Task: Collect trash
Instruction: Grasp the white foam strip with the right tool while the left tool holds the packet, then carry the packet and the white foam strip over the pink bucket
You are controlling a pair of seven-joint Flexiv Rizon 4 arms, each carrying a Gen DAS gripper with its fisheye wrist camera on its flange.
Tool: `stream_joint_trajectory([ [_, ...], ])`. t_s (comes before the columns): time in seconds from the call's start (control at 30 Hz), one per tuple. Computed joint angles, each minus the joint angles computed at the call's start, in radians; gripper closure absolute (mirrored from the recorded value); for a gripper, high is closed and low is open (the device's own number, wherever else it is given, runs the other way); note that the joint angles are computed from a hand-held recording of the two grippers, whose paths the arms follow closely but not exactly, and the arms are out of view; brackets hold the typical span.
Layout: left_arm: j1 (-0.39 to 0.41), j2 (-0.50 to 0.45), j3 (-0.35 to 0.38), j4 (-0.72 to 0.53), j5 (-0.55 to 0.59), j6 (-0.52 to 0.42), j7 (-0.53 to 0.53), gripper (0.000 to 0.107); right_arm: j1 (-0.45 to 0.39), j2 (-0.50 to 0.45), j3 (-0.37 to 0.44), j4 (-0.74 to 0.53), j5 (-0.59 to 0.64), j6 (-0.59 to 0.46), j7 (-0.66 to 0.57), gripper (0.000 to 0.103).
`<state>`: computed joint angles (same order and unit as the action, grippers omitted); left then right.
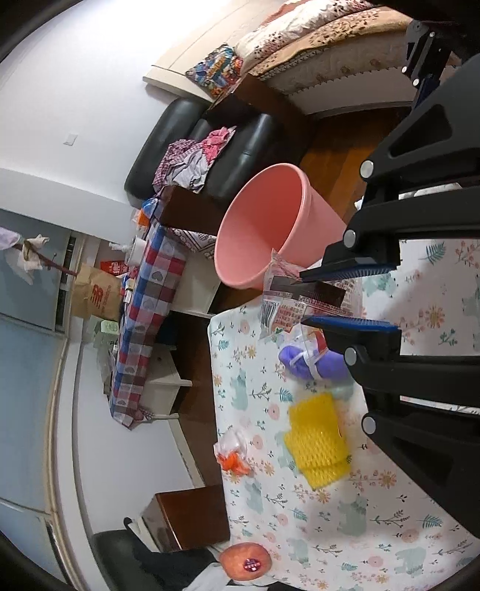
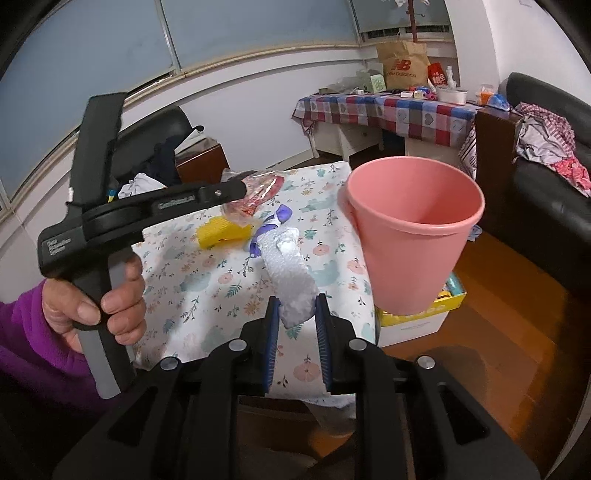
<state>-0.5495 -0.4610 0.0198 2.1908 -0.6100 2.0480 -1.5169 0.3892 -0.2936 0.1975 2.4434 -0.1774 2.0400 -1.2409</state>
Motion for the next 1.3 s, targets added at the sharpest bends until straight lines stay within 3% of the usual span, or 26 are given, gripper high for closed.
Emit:
stream_joint_trajectory([
  [0.2, -0.043, -0.010, 0.013, -0.016, -0.048, 0.019, 0.019, 0.090, 0.000, 0.033, -0.008, 0.037, 0.039, 0.031, -0.003, 0.083],
  [0.33, -0.018, -0.003, -0.011, -0.005, -0.034, 0.033, 0.002, 0.090, 0.033, 0.050, -0.027, 0.045, 0.098, 0.041, -0.034, 0.083],
  [0.63, 0.028, 0.004, -0.032, 0.031, 0.011, 0.065, -0.030, 0.090, 0.024, 0.034, -0.024, 0.019, 0.119, 0.072, -0.027, 0.083],
  [1.0, 0.060, -0.006, -0.051, 0.041, 0.052, 0.084, -0.076, 0.090, -0.060, -0.029, -0.025, -0.025, 0.080, 0.124, 0.050, 0.083],
  [1.3, 0.044, -0.037, -0.046, -0.034, 0.060, 0.055, -0.038, 0.090, -0.108, -0.068, -0.058, -0.095, 0.052, 0.122, 0.075, 0.083],
])
